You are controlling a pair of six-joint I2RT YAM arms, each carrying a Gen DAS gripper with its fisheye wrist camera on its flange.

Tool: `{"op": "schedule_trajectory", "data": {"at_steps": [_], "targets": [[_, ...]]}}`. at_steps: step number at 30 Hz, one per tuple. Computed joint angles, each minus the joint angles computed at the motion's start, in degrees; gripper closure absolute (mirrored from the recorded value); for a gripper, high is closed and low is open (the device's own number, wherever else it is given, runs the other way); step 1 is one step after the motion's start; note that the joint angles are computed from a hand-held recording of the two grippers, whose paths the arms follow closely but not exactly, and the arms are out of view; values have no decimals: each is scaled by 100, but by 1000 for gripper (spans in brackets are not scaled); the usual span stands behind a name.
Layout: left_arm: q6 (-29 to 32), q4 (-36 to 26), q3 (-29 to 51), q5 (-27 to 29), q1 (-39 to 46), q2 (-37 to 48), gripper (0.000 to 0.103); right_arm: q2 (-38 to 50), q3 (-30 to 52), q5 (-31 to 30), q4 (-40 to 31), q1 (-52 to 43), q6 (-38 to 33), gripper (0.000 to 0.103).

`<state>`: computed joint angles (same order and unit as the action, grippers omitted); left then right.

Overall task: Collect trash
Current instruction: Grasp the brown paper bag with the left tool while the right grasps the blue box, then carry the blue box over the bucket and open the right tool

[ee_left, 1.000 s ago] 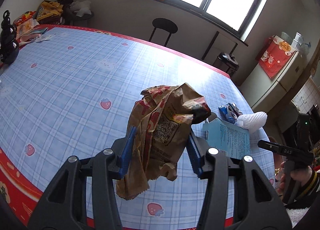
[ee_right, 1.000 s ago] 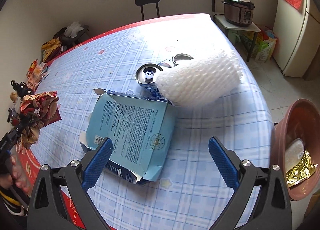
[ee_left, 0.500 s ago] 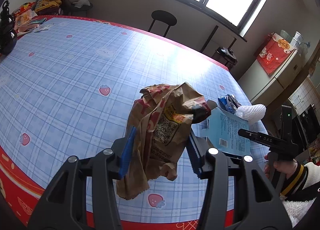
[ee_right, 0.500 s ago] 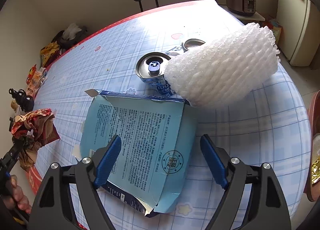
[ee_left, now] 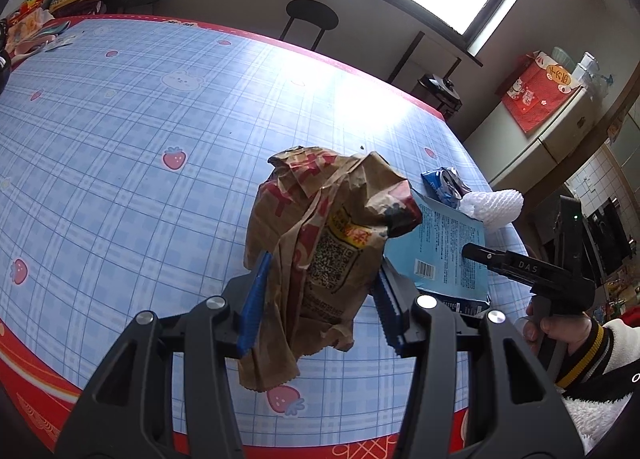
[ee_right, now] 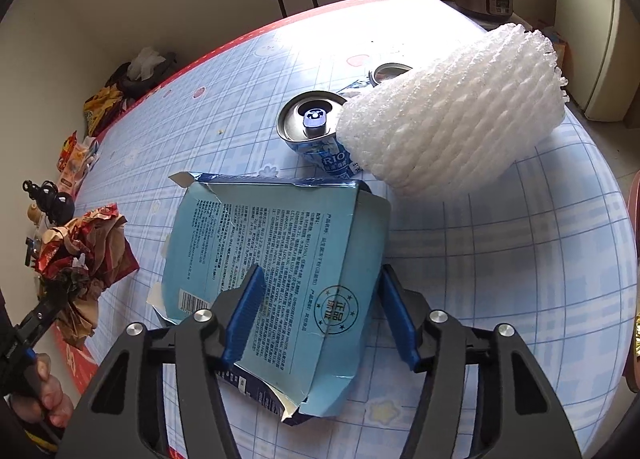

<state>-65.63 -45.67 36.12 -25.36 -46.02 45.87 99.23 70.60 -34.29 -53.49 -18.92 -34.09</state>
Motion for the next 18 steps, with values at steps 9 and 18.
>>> {"op": "schedule_trajectory", "data": {"at_steps": [9, 18], "targets": [[126, 113, 131, -27, -23, 157, 53, -436, 795, -972, -1053, -199, -453, 72], [191, 259, 209, -15, -110, 312, 53, -1296, 761, -686, -1042, -15, -1313, 73]]}}
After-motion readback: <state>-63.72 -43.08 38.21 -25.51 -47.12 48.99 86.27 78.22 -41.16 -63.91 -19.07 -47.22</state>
